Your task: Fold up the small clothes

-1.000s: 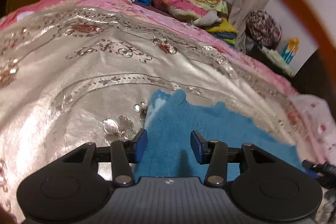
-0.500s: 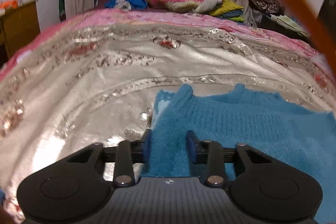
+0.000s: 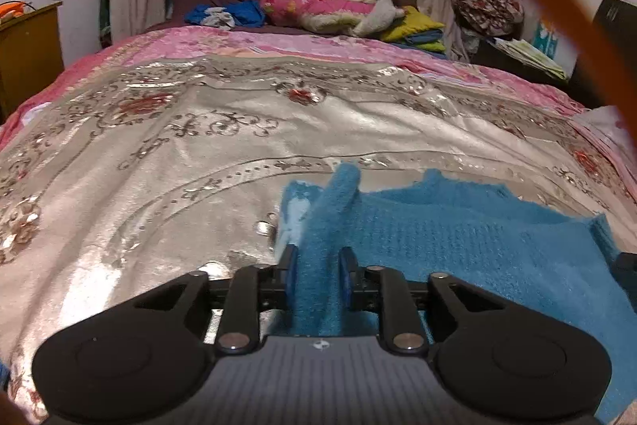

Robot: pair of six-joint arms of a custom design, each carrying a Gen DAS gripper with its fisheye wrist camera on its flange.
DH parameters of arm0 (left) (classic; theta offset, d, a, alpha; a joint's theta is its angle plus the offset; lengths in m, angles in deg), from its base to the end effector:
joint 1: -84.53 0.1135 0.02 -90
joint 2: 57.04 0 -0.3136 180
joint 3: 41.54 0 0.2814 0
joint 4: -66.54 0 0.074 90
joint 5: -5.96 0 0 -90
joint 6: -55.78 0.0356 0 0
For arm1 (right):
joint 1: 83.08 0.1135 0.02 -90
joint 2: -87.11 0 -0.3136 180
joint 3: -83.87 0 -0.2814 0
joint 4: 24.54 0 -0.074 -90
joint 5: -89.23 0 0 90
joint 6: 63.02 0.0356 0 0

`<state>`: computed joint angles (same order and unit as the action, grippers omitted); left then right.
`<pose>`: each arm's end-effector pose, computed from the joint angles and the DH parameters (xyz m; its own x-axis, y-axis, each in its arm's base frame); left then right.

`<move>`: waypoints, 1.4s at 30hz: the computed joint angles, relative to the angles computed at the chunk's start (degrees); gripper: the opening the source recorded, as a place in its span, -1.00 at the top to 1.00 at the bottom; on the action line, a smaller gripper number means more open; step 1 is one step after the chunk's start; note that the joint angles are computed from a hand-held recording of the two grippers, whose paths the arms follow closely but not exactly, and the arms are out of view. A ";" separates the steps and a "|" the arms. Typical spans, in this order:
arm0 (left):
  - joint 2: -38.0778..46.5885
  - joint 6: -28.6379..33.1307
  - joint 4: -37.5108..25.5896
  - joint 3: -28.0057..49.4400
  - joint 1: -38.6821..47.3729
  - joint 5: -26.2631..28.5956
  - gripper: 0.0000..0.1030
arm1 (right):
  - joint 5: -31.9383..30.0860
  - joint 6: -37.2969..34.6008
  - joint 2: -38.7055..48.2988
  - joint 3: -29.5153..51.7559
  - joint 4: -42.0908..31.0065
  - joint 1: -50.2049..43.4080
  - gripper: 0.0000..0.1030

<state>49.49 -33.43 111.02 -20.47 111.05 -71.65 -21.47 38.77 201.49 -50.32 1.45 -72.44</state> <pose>0.1945 0.0885 0.0623 -0.5908 -0.2797 -0.7568 -0.2831 0.9502 -0.1303 0.3233 0.0735 0.0646 -0.7385 0.0557 -0.6719 -0.2836 0.8784 0.3846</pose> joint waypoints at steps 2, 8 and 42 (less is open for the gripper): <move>-0.06 0.06 -2.58 1.41 -1.48 -1.75 0.29 | -0.03 0.24 0.79 0.61 0.08 0.03 0.60; 1.71 1.37 2.55 -0.57 -3.37 -5.56 0.58 | 0.72 -2.13 0.23 1.75 -3.19 0.51 0.60; 7.10 -0.81 14.07 -4.50 8.44 1.52 0.37 | 9.60 2.20 -2.55 -2.84 6.98 0.57 0.74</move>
<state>56.59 -34.24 125.10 -24.97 119.49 -70.12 -11.87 40.97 198.94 -53.16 8.44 -71.87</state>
